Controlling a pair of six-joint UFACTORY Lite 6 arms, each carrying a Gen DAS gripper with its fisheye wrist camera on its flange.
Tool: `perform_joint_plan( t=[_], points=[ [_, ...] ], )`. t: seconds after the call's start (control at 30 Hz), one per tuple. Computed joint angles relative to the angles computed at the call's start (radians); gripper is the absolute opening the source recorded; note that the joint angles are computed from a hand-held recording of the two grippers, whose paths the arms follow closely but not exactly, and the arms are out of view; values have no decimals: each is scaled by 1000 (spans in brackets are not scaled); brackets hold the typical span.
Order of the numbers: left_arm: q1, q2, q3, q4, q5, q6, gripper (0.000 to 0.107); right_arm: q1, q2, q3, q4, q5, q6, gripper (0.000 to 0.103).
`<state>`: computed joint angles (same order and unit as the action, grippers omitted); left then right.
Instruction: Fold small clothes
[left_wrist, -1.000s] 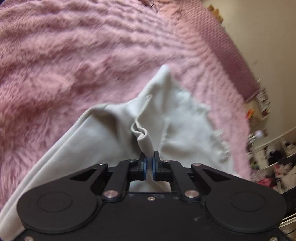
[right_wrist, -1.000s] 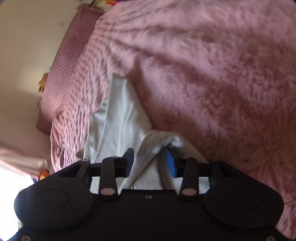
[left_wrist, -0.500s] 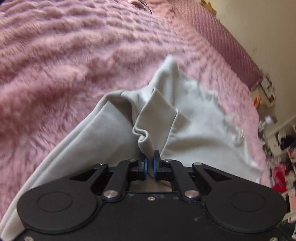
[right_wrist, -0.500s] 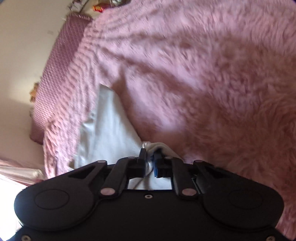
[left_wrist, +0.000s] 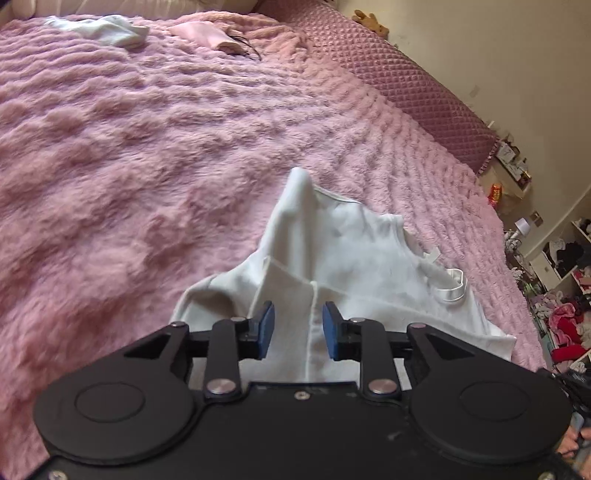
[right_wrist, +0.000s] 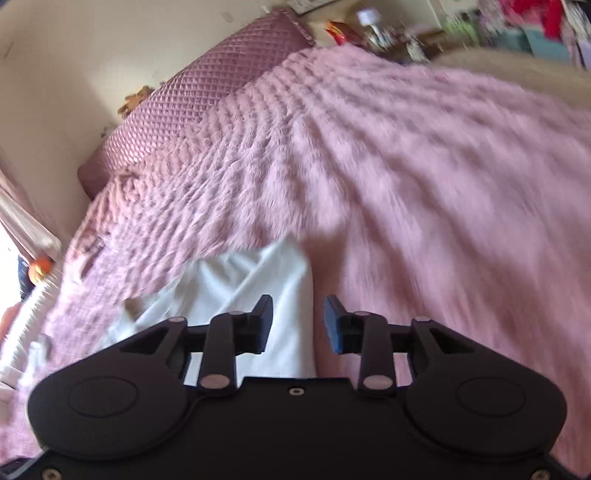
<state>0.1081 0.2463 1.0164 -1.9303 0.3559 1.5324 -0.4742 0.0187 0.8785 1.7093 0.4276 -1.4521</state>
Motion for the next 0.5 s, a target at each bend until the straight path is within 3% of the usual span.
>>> perform_joint_plan(
  t=[0.1, 0.17, 0.3, 0.4, 0.43, 0.47, 0.5],
  points=[
    [-23, 102, 123, 80, 1, -68, 29, 45, 211, 205, 19, -69, 20, 31],
    [-31, 163, 198, 179, 3, -160, 38, 66, 281, 285, -23, -70, 94, 31],
    [-55, 269, 314, 312, -14, -269, 43, 130, 388, 404, -95, -141, 173, 38],
    [-74, 318, 362, 376, -37, -351, 44, 150, 417, 421, -33, -180, 136, 42],
    [-78, 328, 368, 368, -44, -351, 45, 149, 420, 422, -24, -177, 144, 37],
    [-82, 337, 377, 370, -49, -357, 45, 152, 420, 423, -15, -182, 147, 24],
    [-84, 337, 377, 366, -50, -354, 46, 153, 412, 417, -15, -184, 149, 5]
  ],
)
